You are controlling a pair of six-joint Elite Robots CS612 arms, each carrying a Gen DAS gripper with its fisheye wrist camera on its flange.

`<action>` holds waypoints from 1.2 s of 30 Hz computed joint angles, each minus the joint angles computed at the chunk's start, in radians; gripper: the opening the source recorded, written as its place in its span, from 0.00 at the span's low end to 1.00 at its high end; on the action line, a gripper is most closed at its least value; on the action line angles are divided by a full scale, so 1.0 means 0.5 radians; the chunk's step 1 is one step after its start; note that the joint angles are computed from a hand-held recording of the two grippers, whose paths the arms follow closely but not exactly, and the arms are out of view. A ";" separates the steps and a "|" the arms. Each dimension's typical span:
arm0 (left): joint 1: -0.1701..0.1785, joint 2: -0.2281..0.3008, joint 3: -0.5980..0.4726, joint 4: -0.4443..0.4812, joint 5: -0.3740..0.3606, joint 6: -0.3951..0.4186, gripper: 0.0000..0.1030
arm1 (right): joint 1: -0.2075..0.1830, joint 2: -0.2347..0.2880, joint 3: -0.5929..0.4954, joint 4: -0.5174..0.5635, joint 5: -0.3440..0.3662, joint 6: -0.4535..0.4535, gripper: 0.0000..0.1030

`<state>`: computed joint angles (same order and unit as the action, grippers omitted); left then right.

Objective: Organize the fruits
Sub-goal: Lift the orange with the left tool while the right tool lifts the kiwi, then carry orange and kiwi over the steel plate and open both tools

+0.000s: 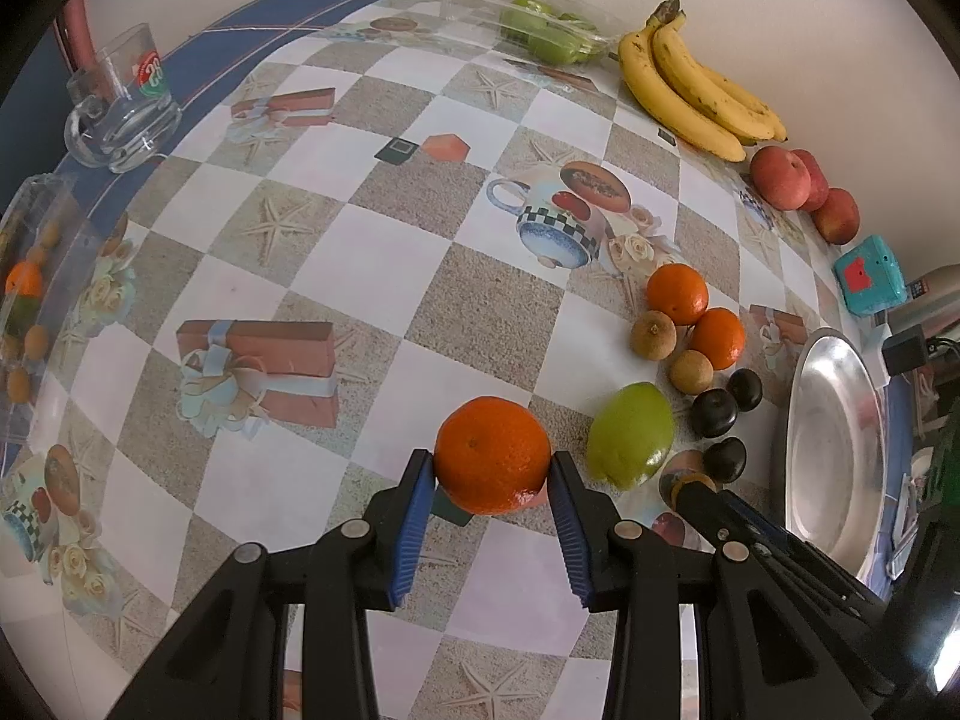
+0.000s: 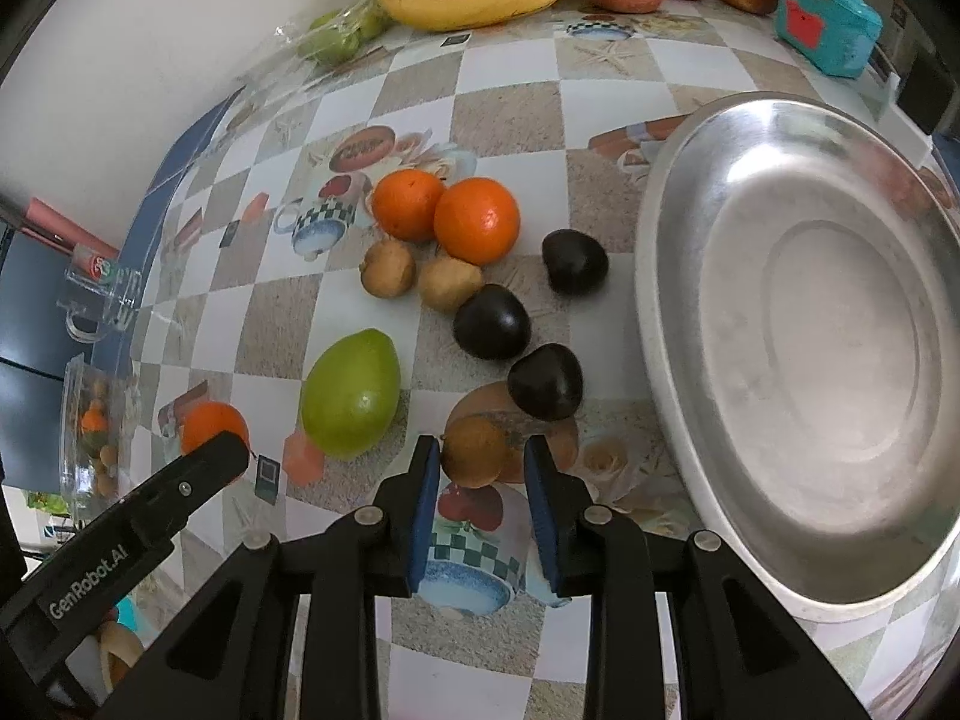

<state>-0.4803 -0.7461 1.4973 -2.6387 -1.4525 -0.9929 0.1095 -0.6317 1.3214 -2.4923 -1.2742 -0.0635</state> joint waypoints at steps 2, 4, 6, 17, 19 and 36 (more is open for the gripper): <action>0.000 0.000 0.001 0.002 0.000 -0.001 0.40 | 0.009 0.009 -0.012 0.007 -0.028 -0.014 0.29; 0.000 0.002 -0.001 0.009 0.000 -0.003 0.40 | 0.013 0.018 -0.022 0.022 -0.043 -0.017 0.29; 0.000 0.004 -0.004 0.013 -0.001 -0.001 0.40 | 0.015 0.018 -0.020 0.005 -0.051 -0.023 0.29; 0.002 0.011 -0.010 0.033 -0.004 -0.009 0.40 | 0.024 0.014 -0.021 0.016 -0.068 -0.069 0.28; 0.003 0.010 -0.010 0.033 -0.007 -0.006 0.40 | 0.024 0.007 -0.015 0.007 -0.066 -0.070 0.27; 0.007 0.005 -0.074 0.067 0.019 -0.015 0.40 | -0.021 -0.077 0.064 -0.215 0.025 0.024 0.26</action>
<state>-0.4767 -0.7438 1.4601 -2.6053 -1.4431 -1.0002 0.0990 -0.6700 1.3533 -2.5997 -1.2616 -0.0515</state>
